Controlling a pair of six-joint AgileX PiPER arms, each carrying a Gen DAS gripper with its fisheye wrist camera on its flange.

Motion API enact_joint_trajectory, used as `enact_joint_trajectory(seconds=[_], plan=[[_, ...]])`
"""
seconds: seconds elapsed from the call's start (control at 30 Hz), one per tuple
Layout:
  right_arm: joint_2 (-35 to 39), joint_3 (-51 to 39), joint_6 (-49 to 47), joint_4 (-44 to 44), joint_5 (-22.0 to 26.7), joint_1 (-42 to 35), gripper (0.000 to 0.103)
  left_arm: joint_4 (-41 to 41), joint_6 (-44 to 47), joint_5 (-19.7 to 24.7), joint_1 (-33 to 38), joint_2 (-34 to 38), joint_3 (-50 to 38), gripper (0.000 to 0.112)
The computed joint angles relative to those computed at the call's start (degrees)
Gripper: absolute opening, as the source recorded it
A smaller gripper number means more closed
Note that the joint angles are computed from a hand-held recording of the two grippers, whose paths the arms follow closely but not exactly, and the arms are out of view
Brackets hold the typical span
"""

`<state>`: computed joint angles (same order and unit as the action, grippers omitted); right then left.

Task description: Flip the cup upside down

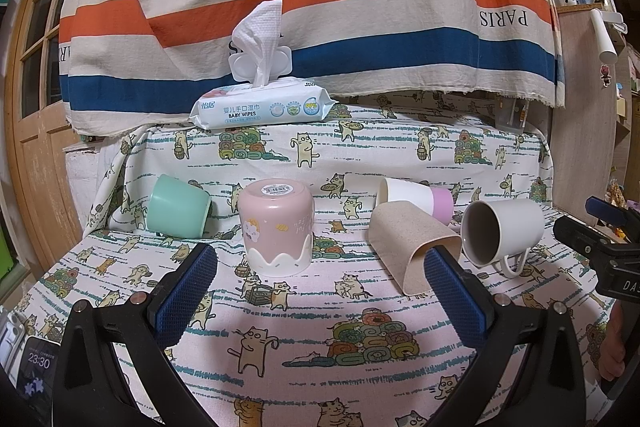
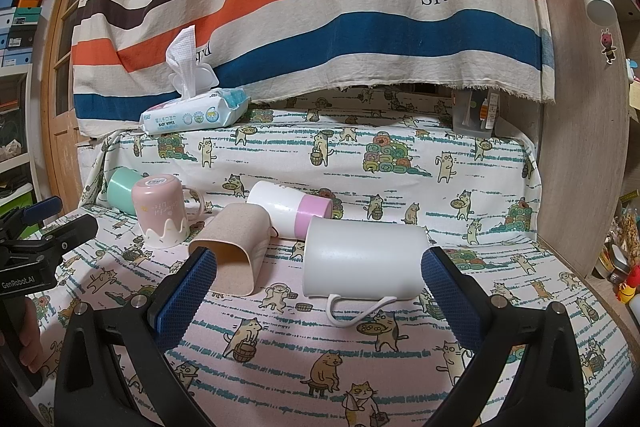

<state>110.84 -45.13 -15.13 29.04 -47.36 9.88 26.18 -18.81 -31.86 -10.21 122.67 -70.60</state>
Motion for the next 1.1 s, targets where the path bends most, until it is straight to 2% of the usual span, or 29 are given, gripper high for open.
enact_joint_trajectory(seconds=[0.73, 0.97, 1.1], plan=[[0.2, -0.5, -0.2, 0.3, 0.3, 0.1, 0.103, 0.1, -0.1, 0.0, 0.0, 0.0, 0.0, 0.103], [-0.2, -0.1, 2.1, -3.5, 2.6, -1.8, 0.103, -0.1, -0.2, 0.2, 0.0, 0.0, 0.0, 0.103], [1.0, -2.3, 0.0, -0.8, 4.6, -1.3, 0.103, 0.6, -0.9, 0.4, 0.6, 0.1, -0.7, 0.103]])
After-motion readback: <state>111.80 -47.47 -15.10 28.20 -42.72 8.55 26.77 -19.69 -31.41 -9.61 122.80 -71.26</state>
